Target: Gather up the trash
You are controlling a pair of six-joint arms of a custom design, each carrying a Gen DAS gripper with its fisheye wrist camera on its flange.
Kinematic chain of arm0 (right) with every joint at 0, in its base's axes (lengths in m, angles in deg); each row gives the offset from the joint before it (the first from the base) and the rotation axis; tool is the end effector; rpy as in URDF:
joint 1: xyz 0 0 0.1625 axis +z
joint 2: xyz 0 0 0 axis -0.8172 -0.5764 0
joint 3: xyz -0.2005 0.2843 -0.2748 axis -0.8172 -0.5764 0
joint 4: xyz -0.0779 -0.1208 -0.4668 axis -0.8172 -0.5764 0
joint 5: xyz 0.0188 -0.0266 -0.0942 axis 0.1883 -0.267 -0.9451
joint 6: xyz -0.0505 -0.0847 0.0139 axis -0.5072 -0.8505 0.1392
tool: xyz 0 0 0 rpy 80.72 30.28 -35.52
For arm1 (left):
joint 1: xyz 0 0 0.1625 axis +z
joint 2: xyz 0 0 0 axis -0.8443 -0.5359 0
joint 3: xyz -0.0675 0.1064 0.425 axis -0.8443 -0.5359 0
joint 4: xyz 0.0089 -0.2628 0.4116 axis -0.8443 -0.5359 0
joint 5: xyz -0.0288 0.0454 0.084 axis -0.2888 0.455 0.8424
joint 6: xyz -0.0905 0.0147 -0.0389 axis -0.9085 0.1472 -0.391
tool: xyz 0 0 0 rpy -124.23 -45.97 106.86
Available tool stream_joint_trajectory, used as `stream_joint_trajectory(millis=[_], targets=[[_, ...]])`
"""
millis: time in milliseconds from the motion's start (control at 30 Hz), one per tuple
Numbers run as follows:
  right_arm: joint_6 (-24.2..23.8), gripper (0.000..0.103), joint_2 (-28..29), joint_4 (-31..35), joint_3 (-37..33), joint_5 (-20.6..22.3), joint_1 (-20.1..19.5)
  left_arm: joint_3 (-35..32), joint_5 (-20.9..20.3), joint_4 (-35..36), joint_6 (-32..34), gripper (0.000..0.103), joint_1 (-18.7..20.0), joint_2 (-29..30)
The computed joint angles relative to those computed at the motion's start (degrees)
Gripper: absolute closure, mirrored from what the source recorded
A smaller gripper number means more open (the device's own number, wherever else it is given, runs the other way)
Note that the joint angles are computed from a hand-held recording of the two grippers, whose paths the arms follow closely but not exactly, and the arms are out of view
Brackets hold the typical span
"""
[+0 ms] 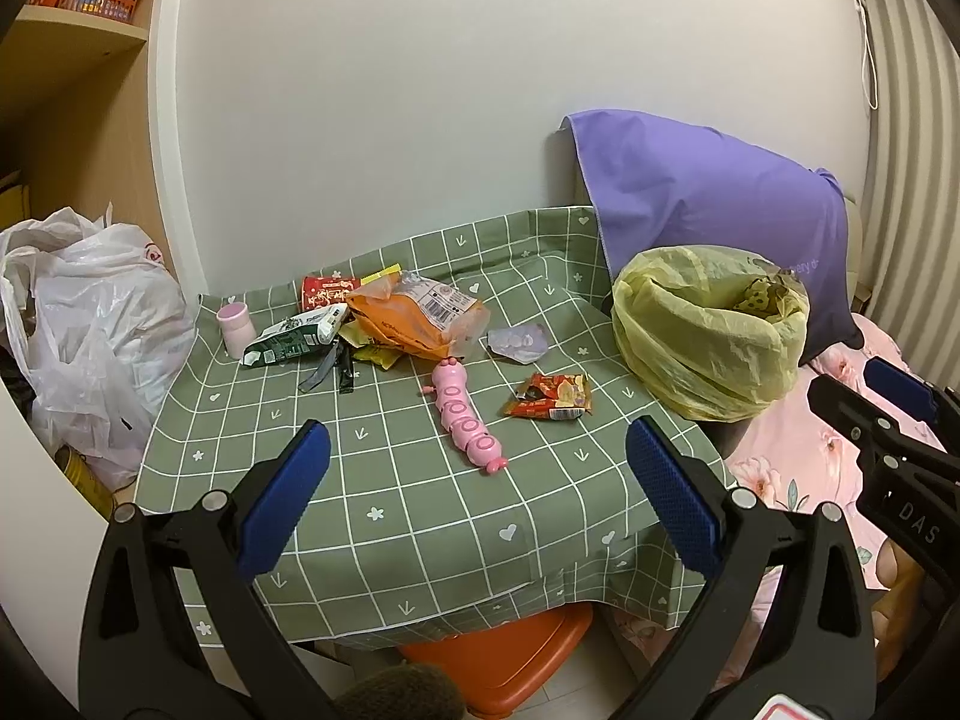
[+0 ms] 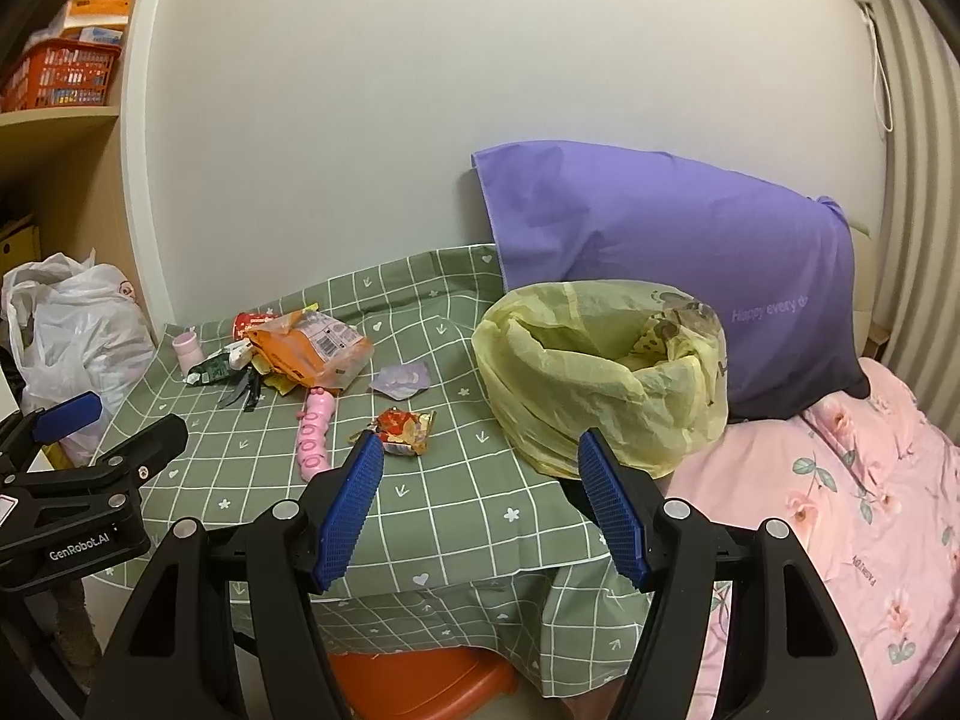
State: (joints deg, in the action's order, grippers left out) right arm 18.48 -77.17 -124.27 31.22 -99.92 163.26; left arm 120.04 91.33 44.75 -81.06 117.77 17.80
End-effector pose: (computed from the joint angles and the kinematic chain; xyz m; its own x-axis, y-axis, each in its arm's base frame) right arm 0.3135 -0.6994 0.1254 -0.7389 -0.0345 0.6730 -0.5935 0.5064 -0.6256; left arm -0.1682 -0.7035 0.2537 -0.7074 0.0626 -0.7040 0.6256 0.5190 -0.5825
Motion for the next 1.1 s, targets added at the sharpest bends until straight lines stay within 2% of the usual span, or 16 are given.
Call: stream_joint_trajectory(millis=[1100], targets=[[0.4,0.039,-0.19,-0.33,0.46,-0.24,-0.01,0.67,-0.03,-0.75,0.28,0.009,-0.1,-0.26]])
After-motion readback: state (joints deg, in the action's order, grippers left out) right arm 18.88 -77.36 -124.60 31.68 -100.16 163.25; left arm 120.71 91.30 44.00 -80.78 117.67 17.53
